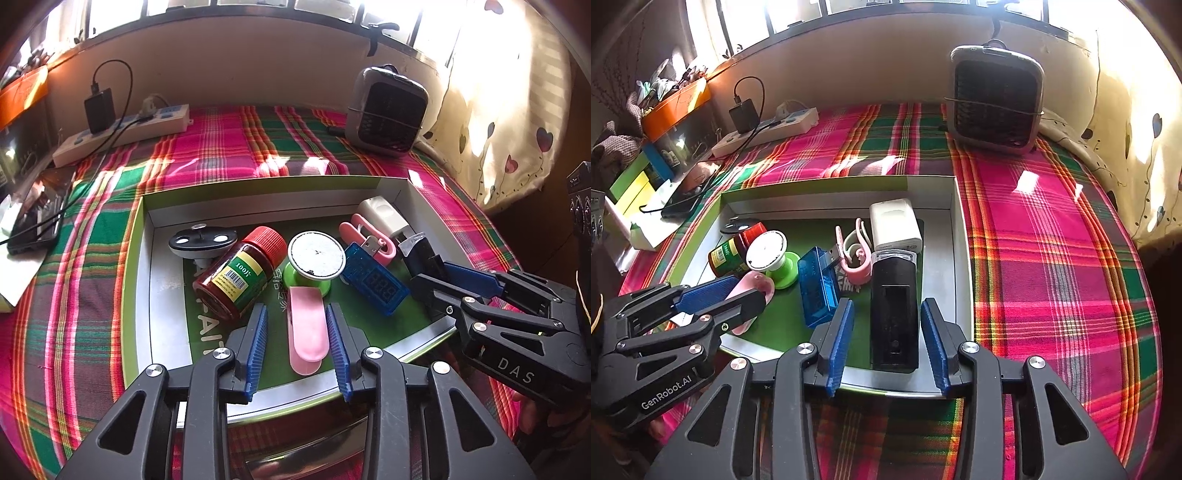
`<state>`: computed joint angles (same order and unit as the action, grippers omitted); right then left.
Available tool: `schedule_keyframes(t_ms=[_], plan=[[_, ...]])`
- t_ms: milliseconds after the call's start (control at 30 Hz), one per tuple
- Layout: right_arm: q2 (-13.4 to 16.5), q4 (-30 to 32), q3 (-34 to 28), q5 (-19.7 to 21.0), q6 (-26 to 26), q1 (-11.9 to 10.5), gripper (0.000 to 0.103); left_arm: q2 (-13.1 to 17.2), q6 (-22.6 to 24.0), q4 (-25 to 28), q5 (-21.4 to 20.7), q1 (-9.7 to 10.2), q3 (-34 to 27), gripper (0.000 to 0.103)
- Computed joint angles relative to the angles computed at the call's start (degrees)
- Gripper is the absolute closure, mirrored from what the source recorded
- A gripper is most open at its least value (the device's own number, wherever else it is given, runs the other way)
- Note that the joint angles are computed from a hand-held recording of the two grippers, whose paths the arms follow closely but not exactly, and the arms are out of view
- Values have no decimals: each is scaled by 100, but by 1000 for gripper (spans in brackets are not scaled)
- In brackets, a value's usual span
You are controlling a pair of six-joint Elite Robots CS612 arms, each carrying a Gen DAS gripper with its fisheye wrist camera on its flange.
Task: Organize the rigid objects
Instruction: 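Lower the black device and pink clip into the box lid and open both grippers, then withdraw both grippers from the box lid toward the remaining objects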
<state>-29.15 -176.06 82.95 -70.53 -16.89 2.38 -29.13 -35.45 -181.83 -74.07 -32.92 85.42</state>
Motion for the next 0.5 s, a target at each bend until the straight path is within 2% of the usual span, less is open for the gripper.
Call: schedule_keyframes(t_ms=[500], plan=[[-101,-350,246,47,189,-46,60,-176,57,-321,273,-128,316,70]])
